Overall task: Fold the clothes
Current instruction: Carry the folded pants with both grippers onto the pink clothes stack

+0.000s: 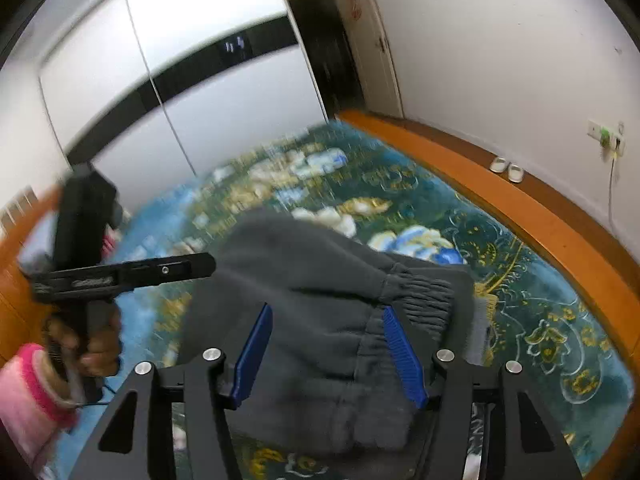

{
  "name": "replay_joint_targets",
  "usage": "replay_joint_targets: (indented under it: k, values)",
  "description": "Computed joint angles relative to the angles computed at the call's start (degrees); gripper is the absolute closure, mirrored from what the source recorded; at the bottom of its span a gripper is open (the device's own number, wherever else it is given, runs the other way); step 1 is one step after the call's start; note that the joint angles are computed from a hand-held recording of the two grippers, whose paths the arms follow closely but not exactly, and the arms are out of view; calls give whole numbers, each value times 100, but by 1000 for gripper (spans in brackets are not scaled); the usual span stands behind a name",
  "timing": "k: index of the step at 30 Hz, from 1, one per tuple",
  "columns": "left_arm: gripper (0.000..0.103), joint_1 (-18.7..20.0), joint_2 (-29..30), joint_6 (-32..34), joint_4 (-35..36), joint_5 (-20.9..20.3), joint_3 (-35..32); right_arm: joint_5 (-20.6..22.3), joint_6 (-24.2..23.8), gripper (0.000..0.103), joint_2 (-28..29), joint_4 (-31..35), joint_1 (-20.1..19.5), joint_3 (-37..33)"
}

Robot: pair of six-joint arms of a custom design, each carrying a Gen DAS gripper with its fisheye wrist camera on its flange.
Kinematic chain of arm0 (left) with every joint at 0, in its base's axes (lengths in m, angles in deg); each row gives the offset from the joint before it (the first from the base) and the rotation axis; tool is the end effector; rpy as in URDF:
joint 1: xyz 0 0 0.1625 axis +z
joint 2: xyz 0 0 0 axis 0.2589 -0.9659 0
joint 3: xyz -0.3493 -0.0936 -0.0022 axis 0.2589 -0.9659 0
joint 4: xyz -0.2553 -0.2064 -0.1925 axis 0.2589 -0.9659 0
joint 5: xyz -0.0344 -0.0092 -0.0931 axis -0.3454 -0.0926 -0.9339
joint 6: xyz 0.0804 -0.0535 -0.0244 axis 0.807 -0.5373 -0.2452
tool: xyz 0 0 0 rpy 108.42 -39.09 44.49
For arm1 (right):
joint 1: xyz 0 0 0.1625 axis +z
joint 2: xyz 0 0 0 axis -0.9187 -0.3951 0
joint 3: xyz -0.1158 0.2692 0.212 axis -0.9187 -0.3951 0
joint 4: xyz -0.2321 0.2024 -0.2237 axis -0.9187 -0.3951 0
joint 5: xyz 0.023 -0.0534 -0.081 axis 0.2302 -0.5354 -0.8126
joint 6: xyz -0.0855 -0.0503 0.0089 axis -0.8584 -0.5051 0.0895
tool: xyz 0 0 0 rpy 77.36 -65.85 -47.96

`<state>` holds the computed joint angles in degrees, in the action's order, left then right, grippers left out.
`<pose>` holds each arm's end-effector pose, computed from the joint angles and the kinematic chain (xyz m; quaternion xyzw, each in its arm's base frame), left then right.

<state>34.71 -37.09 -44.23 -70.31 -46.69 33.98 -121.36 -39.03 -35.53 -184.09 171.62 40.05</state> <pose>-0.3554 -0.6253 0.1111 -0.4396 -0.8974 0.0371 0.0092 0.1938 -0.4603 0.2962 0.0133 -0.8513 0.4435 0.2801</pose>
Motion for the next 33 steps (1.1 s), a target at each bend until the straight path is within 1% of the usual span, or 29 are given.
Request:
replay_joint_targets:
  k: [2, 4, 7, 10, 13, 15, 18, 21, 24, 25, 28, 30, 33]
  values:
    - [44, 65, 306, -252, 170, 20, -344, -46, 66, 41, 179, 78, -113, -186]
    - [44, 147, 617, -477, 407, -7, -744, 39, 170, 42, 243, 75, -257, -269]
    - [44, 245, 978, -637, 741, -50, -1255, 135, 431, 42, 312, 513, -484, -494]
    - [44, 237, 1116, -697, 810, 130, -1378, 136, 565, 42, 429, 719, -610, -693]
    - [44, 192, 932, -667, 659, 149, -1136, 77, 583, 42, 491, 700, -589, -769]
    - [44, 155, 778, -658, 619, 146, -991, 16, 450, 42, 450, 390, -454, -621]
    - [44, 120, 435, -686, 444, 24, -616, -120, 239, 42, 416, -96, -231, -415]
    - [44, 94, -189, -425, -64, -249, 230, -381, -18, 42, 419, -668, 68, -108]
    - [43, 6, -632, -45, -485, -190, 919, -614, -273, 42, 445, -1173, 369, 168]
    - [43, -18, -686, 38, -543, -114, 1048, -677, -312, 41, 467, -1211, 411, 220]
    - [43, -35, -625, 63, -502, 114, 1144, -947, -352, 40, 629, -1100, 383, 209]
    - [43, 0, -504, -16, -490, 176, 1098, -1015, -316, 40, 716, -1000, 283, 152]
    - [42, 35, -413, 0, -597, 192, 1086, -886, -228, 40, 734, -1010, 105, 175]
